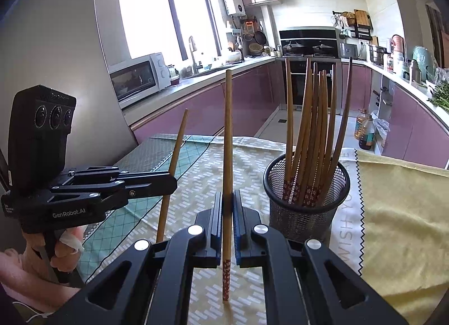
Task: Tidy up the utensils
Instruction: 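Lift both chopsticks upright toward the mesh holder, then carry both upright chopsticks over the mesh holder's rim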
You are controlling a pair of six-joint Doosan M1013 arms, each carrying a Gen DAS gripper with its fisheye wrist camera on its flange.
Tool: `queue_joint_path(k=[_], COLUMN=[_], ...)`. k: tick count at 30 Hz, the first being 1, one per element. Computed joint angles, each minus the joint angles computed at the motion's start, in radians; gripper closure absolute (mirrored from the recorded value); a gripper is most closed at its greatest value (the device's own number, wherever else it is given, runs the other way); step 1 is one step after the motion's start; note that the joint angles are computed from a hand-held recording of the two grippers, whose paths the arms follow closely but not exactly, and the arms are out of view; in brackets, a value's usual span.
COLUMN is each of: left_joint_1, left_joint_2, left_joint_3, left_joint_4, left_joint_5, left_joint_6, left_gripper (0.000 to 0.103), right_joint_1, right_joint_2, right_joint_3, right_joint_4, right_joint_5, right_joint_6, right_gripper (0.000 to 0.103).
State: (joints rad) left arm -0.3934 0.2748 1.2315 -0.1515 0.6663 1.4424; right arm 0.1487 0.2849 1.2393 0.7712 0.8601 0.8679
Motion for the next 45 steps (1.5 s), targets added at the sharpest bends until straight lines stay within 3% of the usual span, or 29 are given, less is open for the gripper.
queue_joint_path(k=[45], left_joint_1=[-0.005], left_joint_2=[-0.010], left_joint_3=[-0.004], left_joint_4=[0.001], left_joint_5=[-0.052], left_joint_6=[0.025], left_gripper=[0.096], right_joint_1=[-0.011], right_joint_2=[-0.019], right_joint_3=[0.005], right_joint_4=[0.043], right_joint_5=[-0.057], right_joint_6=[-0.050], right_gripper=[0.097])
